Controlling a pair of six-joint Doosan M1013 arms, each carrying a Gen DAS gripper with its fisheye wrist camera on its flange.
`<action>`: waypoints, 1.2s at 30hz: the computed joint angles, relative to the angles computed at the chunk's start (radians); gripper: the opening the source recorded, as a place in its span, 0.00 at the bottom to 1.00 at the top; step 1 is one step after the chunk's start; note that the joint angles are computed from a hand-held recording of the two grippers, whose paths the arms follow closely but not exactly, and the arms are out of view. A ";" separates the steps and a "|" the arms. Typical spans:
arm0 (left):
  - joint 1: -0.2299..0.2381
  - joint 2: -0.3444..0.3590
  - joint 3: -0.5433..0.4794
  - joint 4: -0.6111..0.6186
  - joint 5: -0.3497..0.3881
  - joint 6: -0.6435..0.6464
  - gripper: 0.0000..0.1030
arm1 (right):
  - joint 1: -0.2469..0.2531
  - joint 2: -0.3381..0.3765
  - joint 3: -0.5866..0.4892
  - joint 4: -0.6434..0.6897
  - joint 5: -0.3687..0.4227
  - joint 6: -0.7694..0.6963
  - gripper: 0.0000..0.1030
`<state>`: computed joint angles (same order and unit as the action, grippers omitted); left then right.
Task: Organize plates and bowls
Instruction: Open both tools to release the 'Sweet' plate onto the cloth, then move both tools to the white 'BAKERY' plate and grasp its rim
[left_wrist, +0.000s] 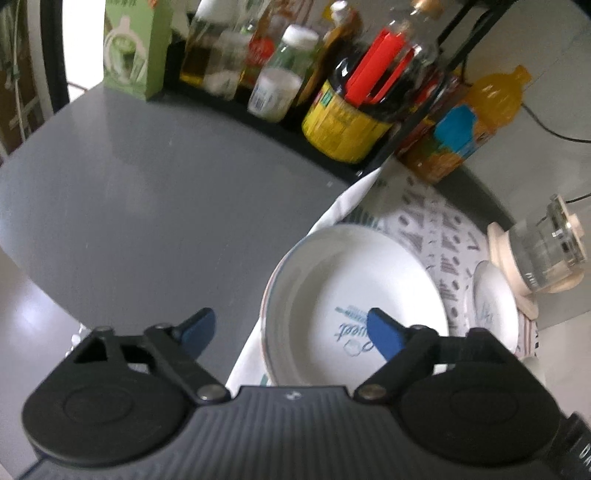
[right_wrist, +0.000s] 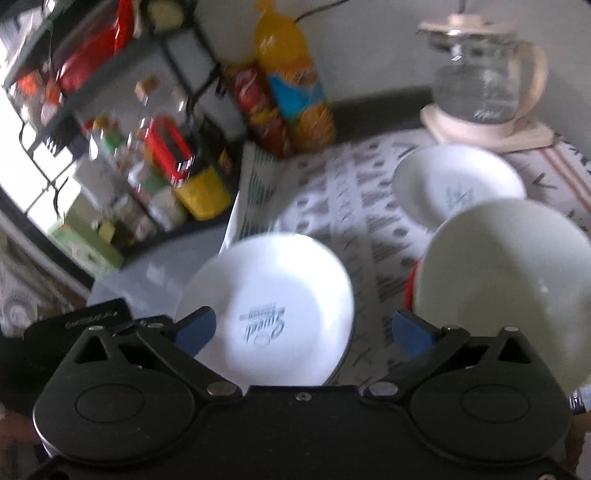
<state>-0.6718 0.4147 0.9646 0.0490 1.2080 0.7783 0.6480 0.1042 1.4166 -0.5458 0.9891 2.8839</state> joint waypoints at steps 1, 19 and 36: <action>-0.003 0.003 -0.009 0.008 0.003 0.005 0.93 | 0.000 -0.003 0.001 -0.021 0.010 0.018 1.00; -0.052 0.099 -0.209 0.012 0.031 0.137 1.00 | -0.063 -0.114 0.097 -0.161 0.036 0.153 1.00; -0.121 0.397 -0.760 0.011 0.312 0.217 1.00 | -0.225 -0.200 0.191 -0.095 -0.064 0.047 1.00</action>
